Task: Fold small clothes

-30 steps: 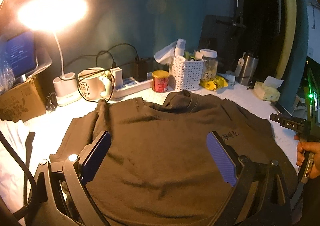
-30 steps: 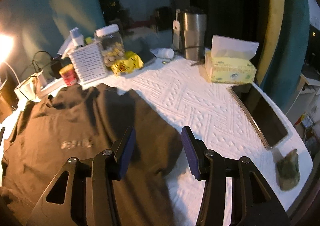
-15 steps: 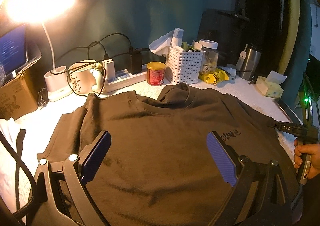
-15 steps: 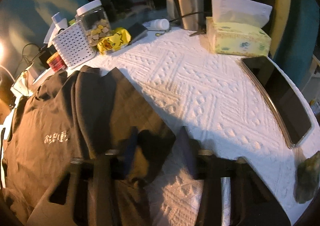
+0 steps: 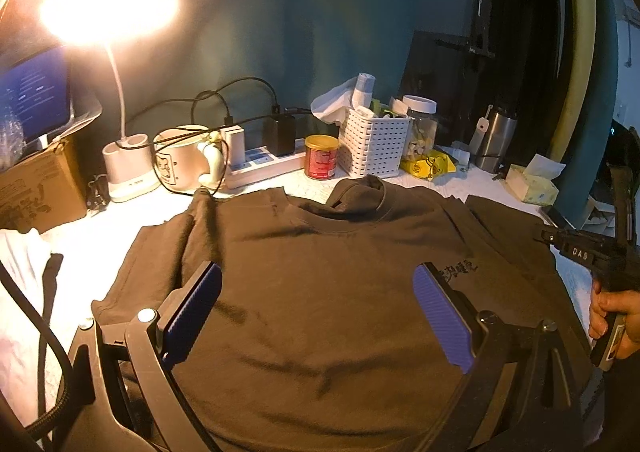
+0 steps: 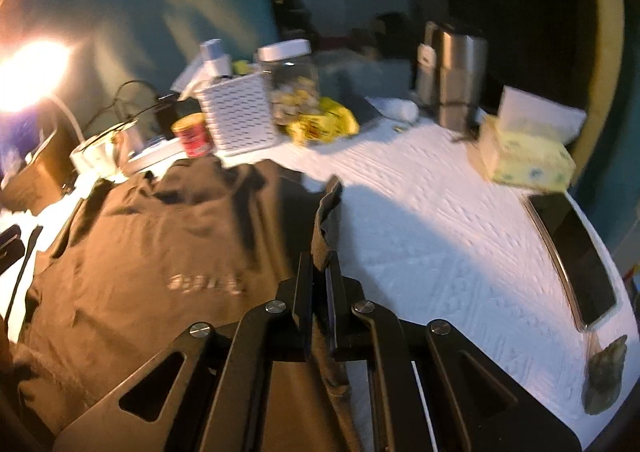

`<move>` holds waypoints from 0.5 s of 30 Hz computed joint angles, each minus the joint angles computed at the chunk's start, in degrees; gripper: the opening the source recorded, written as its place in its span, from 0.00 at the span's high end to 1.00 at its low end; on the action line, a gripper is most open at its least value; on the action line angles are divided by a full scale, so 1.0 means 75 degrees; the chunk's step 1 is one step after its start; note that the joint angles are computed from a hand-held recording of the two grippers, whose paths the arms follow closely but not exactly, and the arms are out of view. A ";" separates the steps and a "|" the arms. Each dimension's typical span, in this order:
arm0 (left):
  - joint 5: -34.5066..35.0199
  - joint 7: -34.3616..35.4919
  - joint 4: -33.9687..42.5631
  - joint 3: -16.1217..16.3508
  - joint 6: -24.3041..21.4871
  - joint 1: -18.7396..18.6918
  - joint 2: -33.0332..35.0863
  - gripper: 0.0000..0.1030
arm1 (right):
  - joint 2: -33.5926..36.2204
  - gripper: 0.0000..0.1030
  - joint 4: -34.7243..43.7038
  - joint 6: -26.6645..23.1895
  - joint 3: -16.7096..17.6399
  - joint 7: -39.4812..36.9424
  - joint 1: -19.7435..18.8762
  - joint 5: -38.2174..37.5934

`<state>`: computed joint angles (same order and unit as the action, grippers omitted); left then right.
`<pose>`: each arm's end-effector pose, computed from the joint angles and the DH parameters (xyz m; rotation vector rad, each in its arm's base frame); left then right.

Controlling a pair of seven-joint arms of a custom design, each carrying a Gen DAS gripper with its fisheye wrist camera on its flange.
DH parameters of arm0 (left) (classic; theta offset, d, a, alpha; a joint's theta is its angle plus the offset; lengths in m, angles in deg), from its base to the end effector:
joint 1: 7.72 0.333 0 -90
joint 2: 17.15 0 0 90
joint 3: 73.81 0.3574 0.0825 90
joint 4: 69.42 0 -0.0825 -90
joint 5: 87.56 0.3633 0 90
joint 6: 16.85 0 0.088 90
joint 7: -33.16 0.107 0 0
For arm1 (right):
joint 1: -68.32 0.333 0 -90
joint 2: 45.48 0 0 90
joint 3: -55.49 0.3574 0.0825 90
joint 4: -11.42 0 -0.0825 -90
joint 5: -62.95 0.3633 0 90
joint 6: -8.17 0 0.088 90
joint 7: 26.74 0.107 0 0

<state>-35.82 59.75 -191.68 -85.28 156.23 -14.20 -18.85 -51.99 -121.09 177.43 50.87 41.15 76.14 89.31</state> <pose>0.5056 -0.2266 0.5586 -1.6365 1.7370 -1.0172 0.5182 -0.0021 0.5270 -1.7439 1.7107 -0.5749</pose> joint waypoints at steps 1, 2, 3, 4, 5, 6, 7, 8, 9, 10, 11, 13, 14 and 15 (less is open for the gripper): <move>0.0027 -0.0029 -0.0066 0.0020 0.0047 0.0021 -0.0052 0.07 | -0.0037 0.94 -0.0040 0.0051 0.0048 -0.0015 0.0033 -0.0033; 0.0042 -0.0048 -0.0128 0.0026 0.0080 0.0049 -0.0099 0.07 | -0.0079 0.94 -0.0097 0.0104 0.0108 -0.0003 0.0068 -0.0114; 0.0067 -0.0073 -0.0223 0.0032 0.0139 0.0096 -0.0173 0.07 | -0.0106 0.94 -0.0141 0.0144 0.0146 -0.0026 0.0128 -0.0164; 0.0081 -0.0090 -0.0281 0.0015 0.0169 0.0144 -0.0221 0.07 | -0.0157 0.94 -0.0196 0.0151 0.0153 -0.0057 0.0199 -0.0148; 0.0091 -0.0102 -0.0348 -0.0002 0.0203 0.0199 -0.0275 0.07 | -0.0196 0.94 -0.0246 0.0150 0.0151 -0.0117 0.0290 -0.0104; 0.0091 -0.0110 -0.0431 -0.0020 0.0246 0.0260 -0.0342 0.07 | -0.0221 0.94 -0.0293 0.0157 0.0179 -0.0121 0.0352 -0.0135; 0.0107 -0.0130 -0.0524 -0.0040 0.0311 0.0338 -0.0417 0.07 | -0.0259 0.94 -0.0354 0.0171 0.0212 -0.0088 0.0394 -0.0191; 0.0111 -0.0140 -0.0590 -0.0079 0.0354 0.0414 -0.0469 0.07 | -0.0286 0.94 -0.0399 0.0182 0.0223 -0.0093 0.0453 -0.0221; 0.0106 -0.0143 -0.0667 -0.0111 0.0413 0.0495 -0.0524 0.07 | -0.0330 0.94 -0.0463 0.0204 0.0246 -0.0083 0.0511 -0.0261; 0.0060 -0.0111 -0.0737 -0.0143 0.0467 0.0565 -0.0569 0.07 | -0.0367 0.94 -0.0527 0.0227 0.0285 -0.0044 0.0551 -0.0348; -0.0055 -0.0006 -0.0820 -0.0158 0.0520 0.0615 -0.0611 0.07 | -0.0389 0.94 -0.0584 0.0247 0.0320 -0.0012 0.0591 -0.0450; -0.0192 0.0118 -0.0931 -0.0244 0.0594 0.0743 -0.0669 0.07 | -0.0436 0.94 -0.0683 0.0234 0.0426 0.0166 0.0597 -0.0786; -0.0321 0.0242 -0.0999 -0.0257 0.0651 0.0784 -0.0693 0.07 | -0.0458 0.94 -0.0720 0.0200 0.0444 0.0217 0.0629 -0.0893; -0.0386 0.0298 -0.1042 -0.0309 0.0690 0.0853 -0.0712 0.07 | -0.0490 0.94 -0.0768 0.0172 0.0457 0.0238 0.0675 -0.0982</move>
<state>-38.71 61.98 -199.49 -87.61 161.41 -7.81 -24.19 -55.66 -126.85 178.72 54.30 42.94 81.20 81.94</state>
